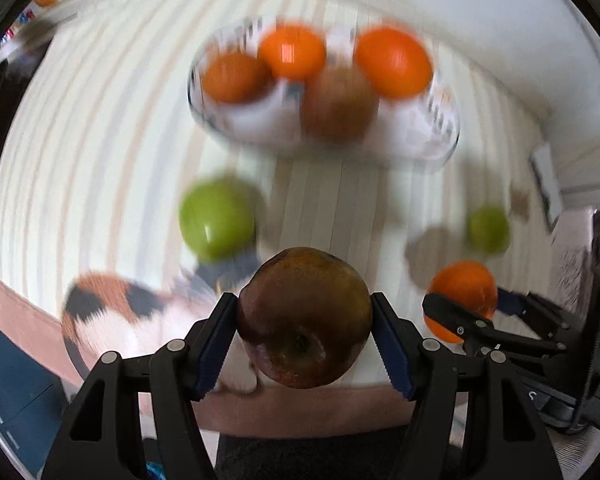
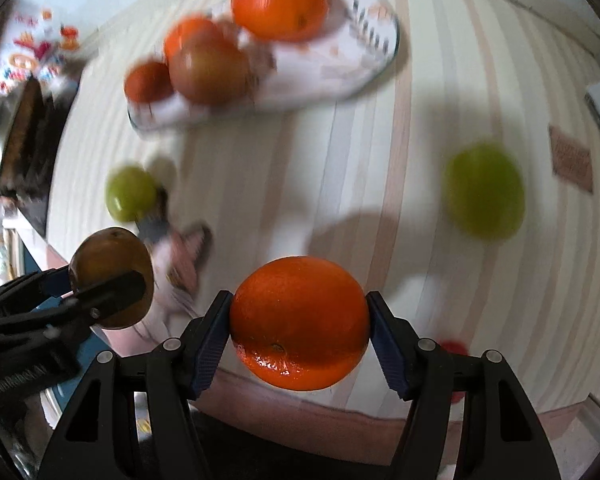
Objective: Organize fruits
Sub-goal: 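Lower both held fruits onto the floral plate and open both tools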
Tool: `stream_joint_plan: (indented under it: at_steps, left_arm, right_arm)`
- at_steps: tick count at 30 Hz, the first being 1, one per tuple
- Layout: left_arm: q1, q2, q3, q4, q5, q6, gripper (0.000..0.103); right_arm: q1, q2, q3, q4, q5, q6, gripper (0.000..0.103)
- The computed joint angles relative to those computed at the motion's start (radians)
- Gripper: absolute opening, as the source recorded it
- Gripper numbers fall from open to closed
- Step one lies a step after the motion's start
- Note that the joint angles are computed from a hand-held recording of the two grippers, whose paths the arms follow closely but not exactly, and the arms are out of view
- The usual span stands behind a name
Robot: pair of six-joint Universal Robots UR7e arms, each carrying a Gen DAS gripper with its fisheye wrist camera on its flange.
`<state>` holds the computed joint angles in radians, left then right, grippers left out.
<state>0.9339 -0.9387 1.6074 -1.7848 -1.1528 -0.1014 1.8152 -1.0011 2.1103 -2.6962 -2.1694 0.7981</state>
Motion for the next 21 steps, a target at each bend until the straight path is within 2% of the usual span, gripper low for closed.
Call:
stream_joint_plan:
  at_steps: [5,12,15,21]
  left_arm:
    - [0.011,0.089,-0.133,-0.044,0.031,0.020,0.064]
    - [0.033,0.235,-0.272,-0.033,0.110,0.033,0.064]
    - [0.036,0.255,-0.265,-0.042,0.129,0.038,0.064]
    - [0.041,0.268,-0.255,-0.070,0.115,0.037,0.064]
  right_arm:
    - [-0.030,-0.028,-0.057,-0.019,-0.062,-0.048,0.069]
    - [-0.092,-0.005,-0.185,0.057,-0.115,-0.134,0.069]
    - [-0.108,0.024,-0.219,0.070,-0.126,-0.153,0.069]
    - [-0.132,0.061,-0.236,0.051,-0.123,-0.169,0.069]
